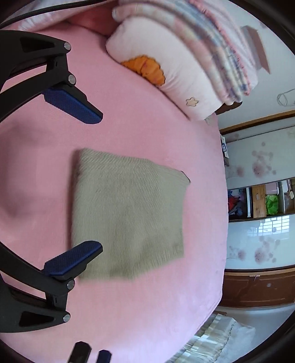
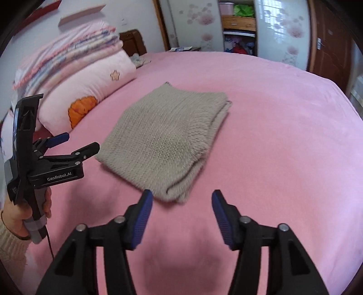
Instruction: Fold large clothes
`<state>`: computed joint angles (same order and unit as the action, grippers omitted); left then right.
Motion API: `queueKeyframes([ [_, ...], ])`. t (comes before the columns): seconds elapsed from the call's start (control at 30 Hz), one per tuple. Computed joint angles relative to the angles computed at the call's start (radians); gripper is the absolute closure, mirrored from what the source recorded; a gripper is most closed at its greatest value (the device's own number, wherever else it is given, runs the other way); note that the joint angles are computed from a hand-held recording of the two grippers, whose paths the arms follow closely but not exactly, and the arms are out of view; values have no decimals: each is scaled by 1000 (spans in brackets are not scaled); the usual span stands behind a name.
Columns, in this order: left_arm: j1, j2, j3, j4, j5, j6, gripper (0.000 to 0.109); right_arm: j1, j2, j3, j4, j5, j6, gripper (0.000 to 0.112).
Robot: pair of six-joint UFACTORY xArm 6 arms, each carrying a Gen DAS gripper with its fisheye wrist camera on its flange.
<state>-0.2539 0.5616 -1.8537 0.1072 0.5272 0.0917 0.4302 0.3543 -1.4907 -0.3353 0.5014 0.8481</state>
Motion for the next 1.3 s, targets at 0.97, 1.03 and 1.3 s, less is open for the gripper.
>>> queueKeyframes([
  [0.97, -376, -1081, 873, 31, 207, -320, 6, 575, -966, 540, -429, 834, 766, 36],
  [1.03, -390, -1102, 891, 33, 217, -335, 6, 607, -979, 543, -433, 873, 792, 35],
  [1.3, -434, -1119, 896, 55, 233, -359, 6, 672, -994, 536, -451, 981, 827, 35],
])
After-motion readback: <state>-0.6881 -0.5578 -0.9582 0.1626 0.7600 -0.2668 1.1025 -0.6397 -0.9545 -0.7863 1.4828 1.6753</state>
